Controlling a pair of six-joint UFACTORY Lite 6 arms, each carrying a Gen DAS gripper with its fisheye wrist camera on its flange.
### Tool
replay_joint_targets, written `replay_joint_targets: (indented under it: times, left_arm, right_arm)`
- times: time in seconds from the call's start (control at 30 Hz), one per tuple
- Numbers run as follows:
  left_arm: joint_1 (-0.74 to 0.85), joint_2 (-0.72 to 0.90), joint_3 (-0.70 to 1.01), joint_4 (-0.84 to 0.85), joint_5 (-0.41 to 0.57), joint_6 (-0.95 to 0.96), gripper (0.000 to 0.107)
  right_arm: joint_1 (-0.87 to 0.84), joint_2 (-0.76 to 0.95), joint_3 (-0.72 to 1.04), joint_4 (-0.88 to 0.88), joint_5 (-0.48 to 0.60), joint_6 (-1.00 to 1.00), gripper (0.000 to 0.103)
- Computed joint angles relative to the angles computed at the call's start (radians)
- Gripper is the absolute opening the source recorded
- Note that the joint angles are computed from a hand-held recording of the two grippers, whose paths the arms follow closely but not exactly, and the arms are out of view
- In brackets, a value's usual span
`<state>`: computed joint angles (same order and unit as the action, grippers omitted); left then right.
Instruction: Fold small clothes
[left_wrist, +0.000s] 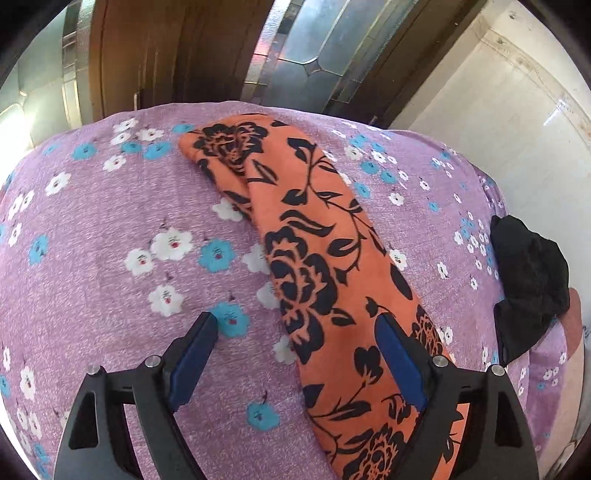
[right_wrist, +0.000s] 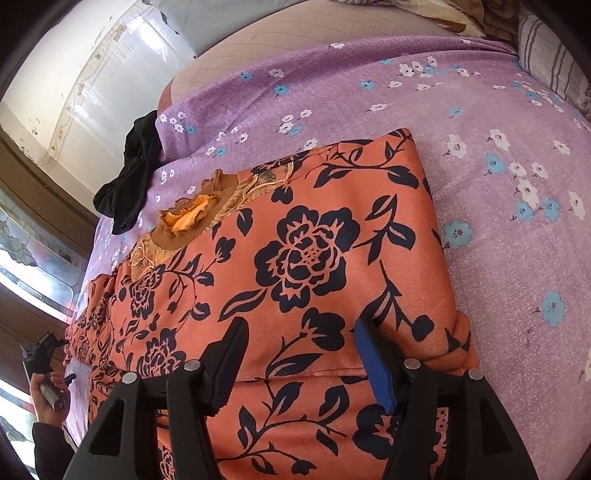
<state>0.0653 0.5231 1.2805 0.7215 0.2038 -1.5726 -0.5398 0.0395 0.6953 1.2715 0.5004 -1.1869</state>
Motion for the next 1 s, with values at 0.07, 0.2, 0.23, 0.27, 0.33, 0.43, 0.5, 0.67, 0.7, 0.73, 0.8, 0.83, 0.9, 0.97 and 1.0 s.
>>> replay_joint_targets:
  times: [0.07,0.2,0.23,0.27,0.33,0.43,0.5,0.67,0.7,0.73,0.8,0.83,0.9,0.97,1.0]
  left_arm:
    - [-0.019,0.034,0.044,0.061,0.020,-0.031,0.087]
    - [-0.033,0.079,0.102,0.137,0.053,-0.095,0.048]
    - [-0.029,0.098,0.128,0.120,0.048,-0.072,0.031]
    - [-0.031,0.097,0.124,0.145,0.034,-0.087,0.019]
    - [-0.050,0.142,0.199,0.158,0.077,-0.056,0.011]
    - [-0.108,0.126,0.220,0.300,0.162,-0.122,0.007]
    - [-0.154,0.101,0.221,0.383,0.196,-0.154,0.007]
    - [-0.360,-0.001,0.182,0.557,0.314,-0.211,0.007]
    - [-0.418,-0.017,0.175,0.585,0.354,-0.209,0.007]
    - [-0.482,-0.020,0.178,0.607,0.402,-0.204,0.007]
    - [-0.618,-0.015,0.186,0.640,0.476,-0.175,0.007]
    - [-0.690,0.004,0.203,0.644,0.510,-0.142,0.007]
    - [-0.832,0.079,0.275,0.602,0.562,-0.007,0.007]
    - [-0.944,0.185,0.390,0.469,0.578,0.180,0.022]
    - [-0.984,0.222,0.431,0.377,0.560,0.272,0.033]
  right_arm:
    - [0.011,-0.002,0.000,-0.008,-0.014,0.008,0.066]
    - [0.015,0.000,0.003,-0.016,-0.021,0.009,0.066]
    - [0.017,0.001,0.002,-0.010,-0.022,0.006,0.066]
    - [0.018,0.001,0.001,-0.004,-0.024,0.001,0.066]
    - [0.026,0.000,-0.002,0.002,-0.036,-0.008,0.066]
    - [0.037,-0.009,-0.010,0.005,-0.053,-0.017,0.066]
    - [0.032,-0.011,-0.014,0.015,-0.048,-0.031,0.066]
    - [0.013,-0.013,-0.027,0.070,-0.032,-0.089,0.066]
    - [0.016,-0.017,-0.032,0.084,-0.039,-0.102,0.066]
    - [0.021,-0.020,-0.037,0.096,-0.047,-0.116,0.066]
    - [0.033,-0.032,-0.051,0.122,-0.067,-0.147,0.066]
    - [0.039,-0.038,-0.056,0.127,-0.075,-0.153,0.066]
    - [0.046,-0.044,-0.061,0.131,-0.086,-0.158,0.066]
    - [0.038,-0.045,-0.061,0.130,-0.076,-0.158,0.066]
    - [0.028,-0.041,-0.057,0.124,-0.063,-0.154,0.066]
